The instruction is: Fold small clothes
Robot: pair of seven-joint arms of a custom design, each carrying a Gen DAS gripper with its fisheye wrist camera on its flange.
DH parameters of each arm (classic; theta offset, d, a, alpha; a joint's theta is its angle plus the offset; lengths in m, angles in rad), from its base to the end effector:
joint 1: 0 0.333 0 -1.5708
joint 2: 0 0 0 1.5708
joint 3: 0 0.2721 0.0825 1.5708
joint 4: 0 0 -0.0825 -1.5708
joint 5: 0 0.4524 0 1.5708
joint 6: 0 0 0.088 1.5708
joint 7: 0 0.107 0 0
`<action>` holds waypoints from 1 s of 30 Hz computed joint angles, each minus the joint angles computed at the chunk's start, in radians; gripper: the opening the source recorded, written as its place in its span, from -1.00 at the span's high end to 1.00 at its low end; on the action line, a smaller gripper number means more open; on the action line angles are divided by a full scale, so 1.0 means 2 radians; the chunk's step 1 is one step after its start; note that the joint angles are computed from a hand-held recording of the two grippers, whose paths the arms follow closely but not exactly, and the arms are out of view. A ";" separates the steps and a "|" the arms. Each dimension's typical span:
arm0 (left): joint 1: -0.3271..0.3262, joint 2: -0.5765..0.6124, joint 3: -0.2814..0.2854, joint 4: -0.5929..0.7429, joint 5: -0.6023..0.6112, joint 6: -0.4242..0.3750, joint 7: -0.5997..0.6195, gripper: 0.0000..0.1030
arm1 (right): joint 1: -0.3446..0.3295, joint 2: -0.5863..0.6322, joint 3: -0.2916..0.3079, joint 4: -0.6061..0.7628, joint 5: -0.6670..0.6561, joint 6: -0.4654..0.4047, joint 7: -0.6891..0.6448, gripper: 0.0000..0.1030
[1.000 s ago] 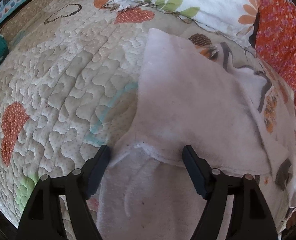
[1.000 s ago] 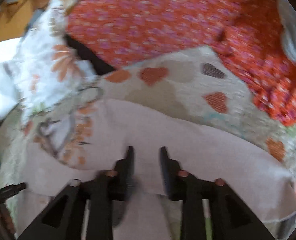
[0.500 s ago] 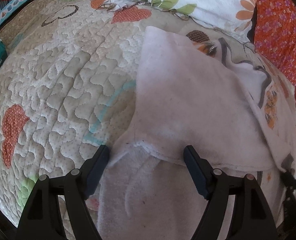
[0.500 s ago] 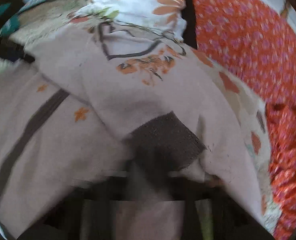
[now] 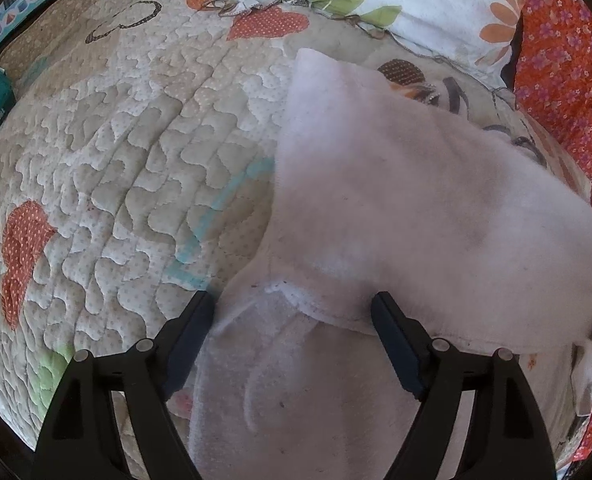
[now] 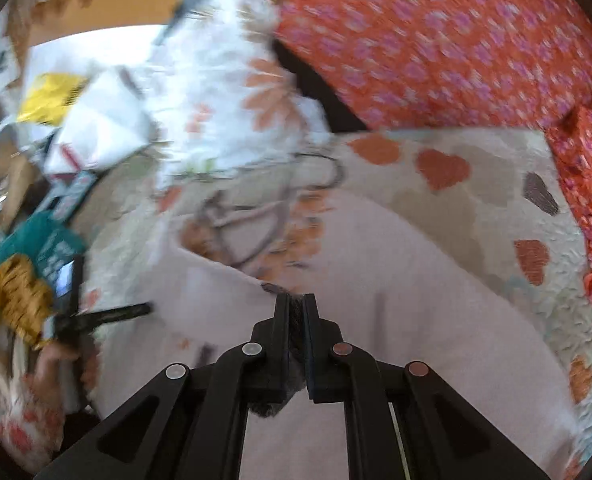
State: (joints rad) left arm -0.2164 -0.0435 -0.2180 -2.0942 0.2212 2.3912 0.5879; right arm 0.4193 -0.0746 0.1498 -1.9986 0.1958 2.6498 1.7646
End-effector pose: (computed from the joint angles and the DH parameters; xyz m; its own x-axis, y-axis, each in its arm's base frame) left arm 0.5710 -0.2634 0.4008 0.3701 -0.9168 0.1497 -0.8496 -0.3992 -0.3446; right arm 0.5510 0.3482 0.5088 0.3261 -0.8987 -0.2934 -0.7919 -0.0901 -0.6040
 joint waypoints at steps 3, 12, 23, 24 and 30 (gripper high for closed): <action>0.000 0.002 0.001 0.002 -0.005 0.002 0.009 -0.57 | -0.011 0.072 -0.010 0.068 -0.082 -0.060 0.071 0.88; 0.002 -0.045 0.013 -0.051 -0.096 0.062 0.065 -0.57 | 0.019 0.073 -0.039 0.062 -0.338 -0.111 0.298 -0.04; 0.015 -0.077 0.010 -0.075 -0.063 0.016 -0.005 -0.57 | -0.032 -0.150 -0.010 -0.159 -0.248 -0.082 0.265 -0.10; 0.015 -0.084 0.010 -0.081 -0.062 0.019 -0.011 -0.57 | -0.041 -0.179 -0.009 -0.181 -0.242 -0.089 0.267 -0.17; 0.004 -0.114 0.009 -0.112 -0.075 0.045 -0.015 -0.57 | -0.111 -0.352 0.001 -0.303 -0.211 -0.137 0.299 -0.31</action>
State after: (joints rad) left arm -0.2090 -0.2717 -0.2000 -2.3181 0.0706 2.4807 0.5586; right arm 0.1965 -0.7785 0.1527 -2.6055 -0.2268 2.3755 2.3629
